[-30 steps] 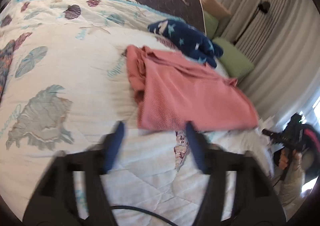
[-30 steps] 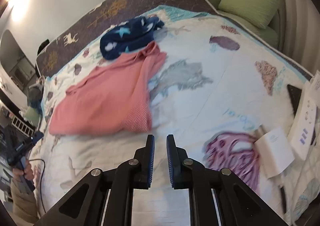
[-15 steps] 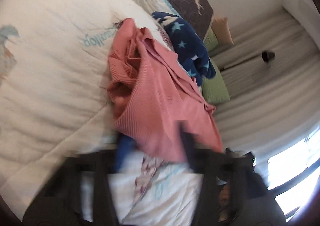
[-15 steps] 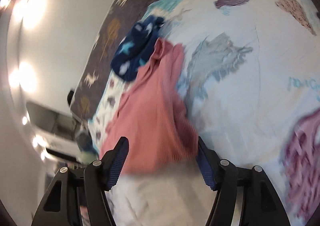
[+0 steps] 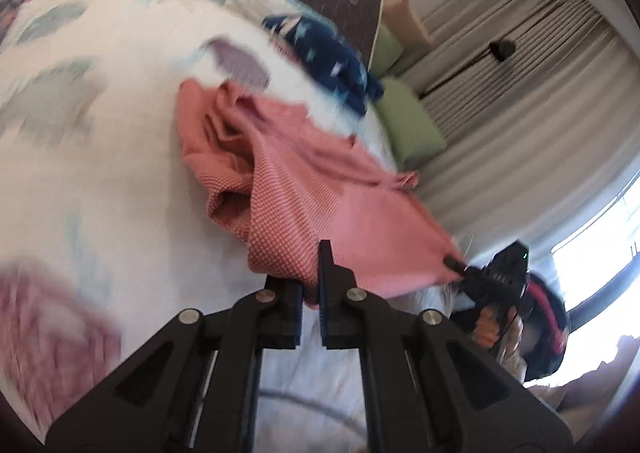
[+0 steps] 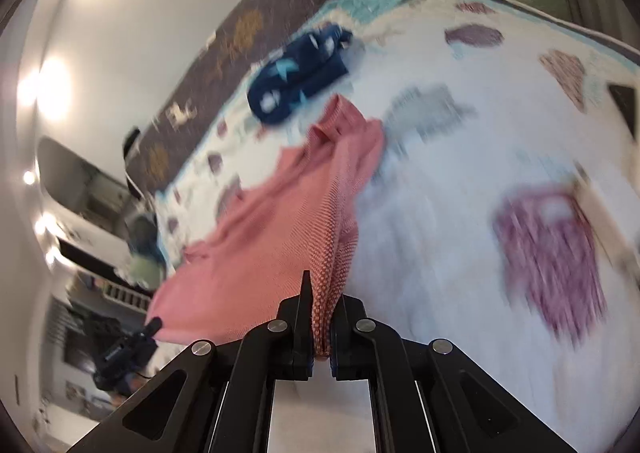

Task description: Fold small clothes

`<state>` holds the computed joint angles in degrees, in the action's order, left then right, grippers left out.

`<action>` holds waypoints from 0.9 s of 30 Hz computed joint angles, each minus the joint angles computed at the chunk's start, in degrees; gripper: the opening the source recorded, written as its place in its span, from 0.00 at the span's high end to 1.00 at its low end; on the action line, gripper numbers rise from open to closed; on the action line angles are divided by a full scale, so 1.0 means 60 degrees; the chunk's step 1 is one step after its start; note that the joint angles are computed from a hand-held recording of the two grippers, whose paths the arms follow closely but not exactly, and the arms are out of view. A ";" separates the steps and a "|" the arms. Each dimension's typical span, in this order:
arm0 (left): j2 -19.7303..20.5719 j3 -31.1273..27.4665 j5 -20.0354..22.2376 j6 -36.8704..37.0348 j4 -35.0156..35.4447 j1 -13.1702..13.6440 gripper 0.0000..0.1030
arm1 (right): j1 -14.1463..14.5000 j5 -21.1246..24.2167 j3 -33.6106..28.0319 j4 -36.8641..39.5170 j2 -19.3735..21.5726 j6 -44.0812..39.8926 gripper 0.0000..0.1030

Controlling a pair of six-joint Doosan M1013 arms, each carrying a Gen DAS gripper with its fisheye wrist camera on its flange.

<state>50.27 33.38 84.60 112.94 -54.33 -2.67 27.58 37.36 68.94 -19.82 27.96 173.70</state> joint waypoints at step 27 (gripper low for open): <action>-0.0507 0.0200 -0.3584 0.2517 0.5607 -0.1407 0.38 | 0.0469 0.6217 -0.4437 -0.3554 0.2543 -0.5511 0.45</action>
